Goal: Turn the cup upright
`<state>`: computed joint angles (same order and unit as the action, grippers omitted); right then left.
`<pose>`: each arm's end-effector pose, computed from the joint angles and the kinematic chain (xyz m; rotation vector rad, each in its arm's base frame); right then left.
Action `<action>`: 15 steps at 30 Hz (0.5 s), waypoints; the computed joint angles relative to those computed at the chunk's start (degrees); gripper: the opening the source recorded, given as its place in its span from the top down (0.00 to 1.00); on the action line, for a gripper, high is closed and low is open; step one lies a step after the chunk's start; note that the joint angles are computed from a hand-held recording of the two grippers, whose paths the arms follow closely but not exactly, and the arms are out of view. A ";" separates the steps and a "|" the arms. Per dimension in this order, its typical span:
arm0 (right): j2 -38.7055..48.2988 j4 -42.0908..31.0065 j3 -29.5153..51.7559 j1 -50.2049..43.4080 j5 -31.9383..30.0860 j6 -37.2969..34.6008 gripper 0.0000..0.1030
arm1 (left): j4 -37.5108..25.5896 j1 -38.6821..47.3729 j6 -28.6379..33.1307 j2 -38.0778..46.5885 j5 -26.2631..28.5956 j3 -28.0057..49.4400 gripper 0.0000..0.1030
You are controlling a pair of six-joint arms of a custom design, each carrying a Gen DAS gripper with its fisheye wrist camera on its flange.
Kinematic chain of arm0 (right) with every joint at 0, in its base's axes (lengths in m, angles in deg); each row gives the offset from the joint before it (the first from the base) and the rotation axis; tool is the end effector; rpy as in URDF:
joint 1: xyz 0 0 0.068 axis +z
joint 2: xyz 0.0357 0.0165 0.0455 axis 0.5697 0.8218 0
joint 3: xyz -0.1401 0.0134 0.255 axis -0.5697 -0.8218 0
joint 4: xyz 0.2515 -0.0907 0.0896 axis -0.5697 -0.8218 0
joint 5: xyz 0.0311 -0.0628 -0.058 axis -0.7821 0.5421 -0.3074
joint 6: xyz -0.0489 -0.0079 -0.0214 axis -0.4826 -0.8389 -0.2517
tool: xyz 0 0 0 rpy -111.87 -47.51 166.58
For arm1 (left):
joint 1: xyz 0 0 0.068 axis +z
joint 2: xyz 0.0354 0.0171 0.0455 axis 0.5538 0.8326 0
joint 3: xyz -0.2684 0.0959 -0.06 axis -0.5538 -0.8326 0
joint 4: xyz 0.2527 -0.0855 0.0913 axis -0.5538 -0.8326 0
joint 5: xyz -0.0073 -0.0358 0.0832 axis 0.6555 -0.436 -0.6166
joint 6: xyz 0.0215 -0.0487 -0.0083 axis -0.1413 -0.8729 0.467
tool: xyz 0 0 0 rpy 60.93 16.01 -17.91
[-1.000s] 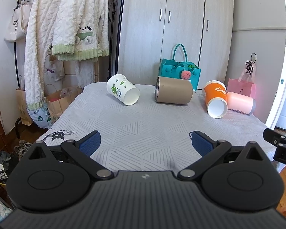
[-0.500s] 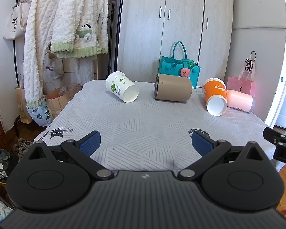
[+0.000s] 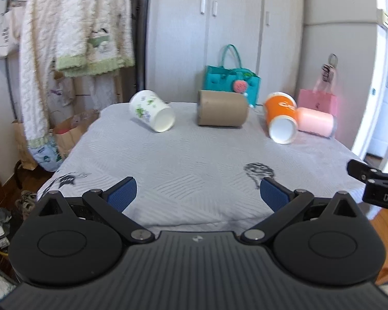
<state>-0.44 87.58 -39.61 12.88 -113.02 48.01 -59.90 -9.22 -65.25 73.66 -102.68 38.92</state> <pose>0.2361 -0.0709 0.2328 -0.3922 1.8538 0.1674 0.1795 -0.1299 0.2242 -0.3349 2.0054 0.1134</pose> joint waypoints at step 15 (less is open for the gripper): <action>24.95 -39.05 37.89 -7.68 -16.36 -37.13 0.00 | -1.67 14.00 34.80 19.62 28.37 29.07 0.00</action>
